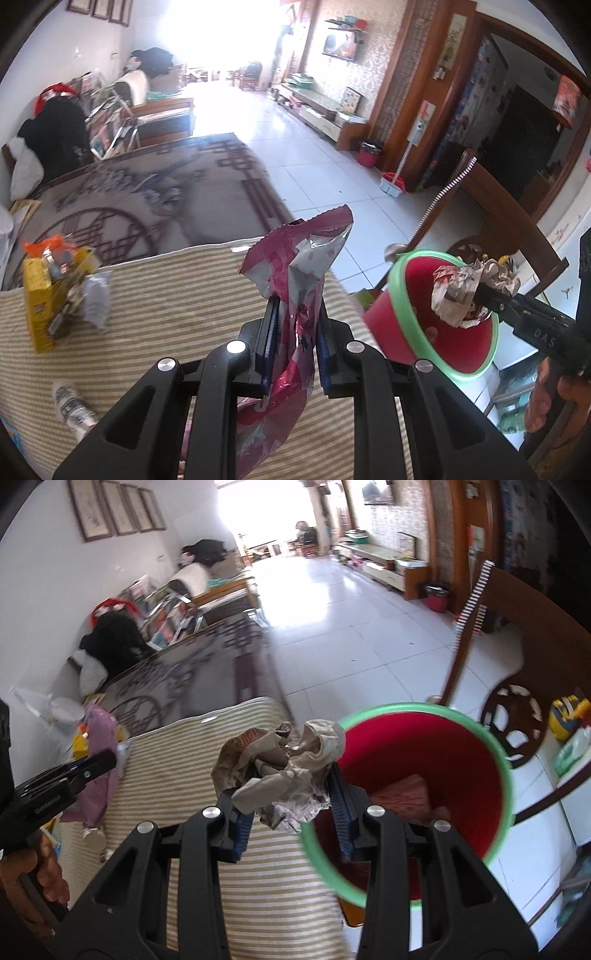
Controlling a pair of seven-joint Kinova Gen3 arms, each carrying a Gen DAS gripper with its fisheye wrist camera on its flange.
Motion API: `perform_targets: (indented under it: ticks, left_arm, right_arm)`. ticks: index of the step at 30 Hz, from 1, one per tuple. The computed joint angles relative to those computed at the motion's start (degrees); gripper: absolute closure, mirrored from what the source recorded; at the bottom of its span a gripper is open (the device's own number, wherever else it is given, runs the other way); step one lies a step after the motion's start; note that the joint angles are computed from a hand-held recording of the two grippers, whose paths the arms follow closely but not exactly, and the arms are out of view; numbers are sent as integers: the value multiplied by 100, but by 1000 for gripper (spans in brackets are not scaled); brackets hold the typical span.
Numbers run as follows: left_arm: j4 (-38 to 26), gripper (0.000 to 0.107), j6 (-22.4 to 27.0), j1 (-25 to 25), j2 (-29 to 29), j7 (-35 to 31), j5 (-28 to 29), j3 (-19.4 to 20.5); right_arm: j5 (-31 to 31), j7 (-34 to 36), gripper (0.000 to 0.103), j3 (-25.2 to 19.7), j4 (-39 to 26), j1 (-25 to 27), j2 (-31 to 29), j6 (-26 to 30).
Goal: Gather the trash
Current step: 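Carry the pink wrapper and crumpled paper to the red bin and release both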
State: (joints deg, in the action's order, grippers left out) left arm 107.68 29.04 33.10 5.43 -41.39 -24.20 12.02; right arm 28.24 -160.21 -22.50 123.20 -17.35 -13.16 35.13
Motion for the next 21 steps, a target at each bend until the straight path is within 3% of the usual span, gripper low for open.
perform_targets:
  ticks: [6,10,21]
  left_arm:
    - [-496,91,107,335,443,-118,-16,42]
    - [-808,91,77,506,712,-531,179,47]
    - [-1855,91,-149,640,1635,-2557,1377,420]
  right_arm:
    - [-335,409,64,466,328,291,-281,-20]
    - [-366,386,40,456,497,624,-364,29]
    - [-699,598,36,526,886,1354,-1093,280]
